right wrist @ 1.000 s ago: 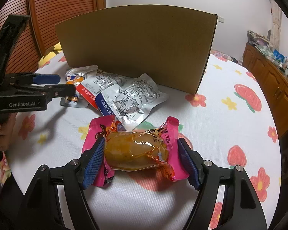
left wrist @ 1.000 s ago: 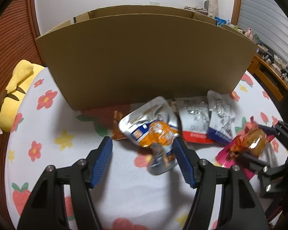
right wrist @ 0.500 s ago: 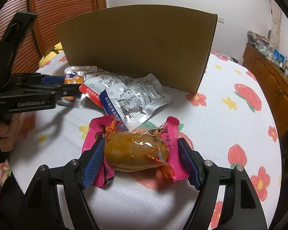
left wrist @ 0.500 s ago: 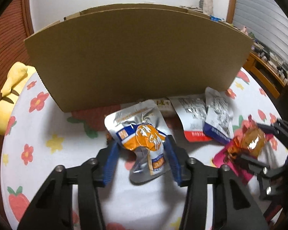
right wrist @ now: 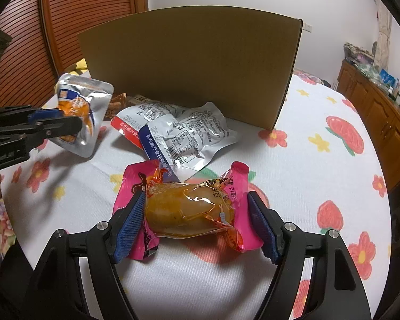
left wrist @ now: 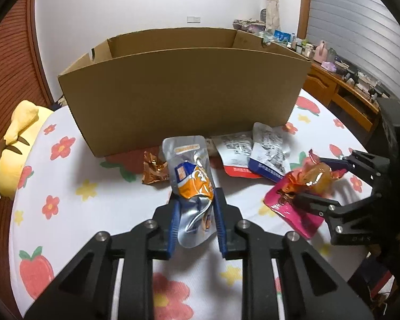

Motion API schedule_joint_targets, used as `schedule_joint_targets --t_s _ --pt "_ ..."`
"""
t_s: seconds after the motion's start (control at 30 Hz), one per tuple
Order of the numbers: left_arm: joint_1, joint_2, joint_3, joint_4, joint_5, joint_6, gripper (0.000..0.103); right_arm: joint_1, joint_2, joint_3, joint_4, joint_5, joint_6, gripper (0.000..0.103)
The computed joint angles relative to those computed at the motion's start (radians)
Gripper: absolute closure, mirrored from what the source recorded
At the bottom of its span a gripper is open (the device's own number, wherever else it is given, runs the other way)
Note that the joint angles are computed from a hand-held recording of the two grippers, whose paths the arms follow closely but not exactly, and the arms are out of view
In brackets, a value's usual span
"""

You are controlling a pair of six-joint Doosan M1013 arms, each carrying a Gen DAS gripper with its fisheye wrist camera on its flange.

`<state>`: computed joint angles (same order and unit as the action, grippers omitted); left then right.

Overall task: Organize snacks
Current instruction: 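Grasp the silver-and-orange pouch with the left tool while the right tool holds the pink candy, then carry the pink candy with the right tool while the left tool carries the silver pouch over the box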

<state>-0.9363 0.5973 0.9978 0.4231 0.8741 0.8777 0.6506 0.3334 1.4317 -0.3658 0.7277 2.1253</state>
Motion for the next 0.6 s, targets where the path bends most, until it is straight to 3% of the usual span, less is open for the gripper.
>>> schedule_joint_targets --t_s 0.6 --pt "-0.025 -0.046 0.044 0.072 -0.058 -0.046 0.082 0.003 -0.003 0.006 -0.016 -0.007 0.012 0.026"
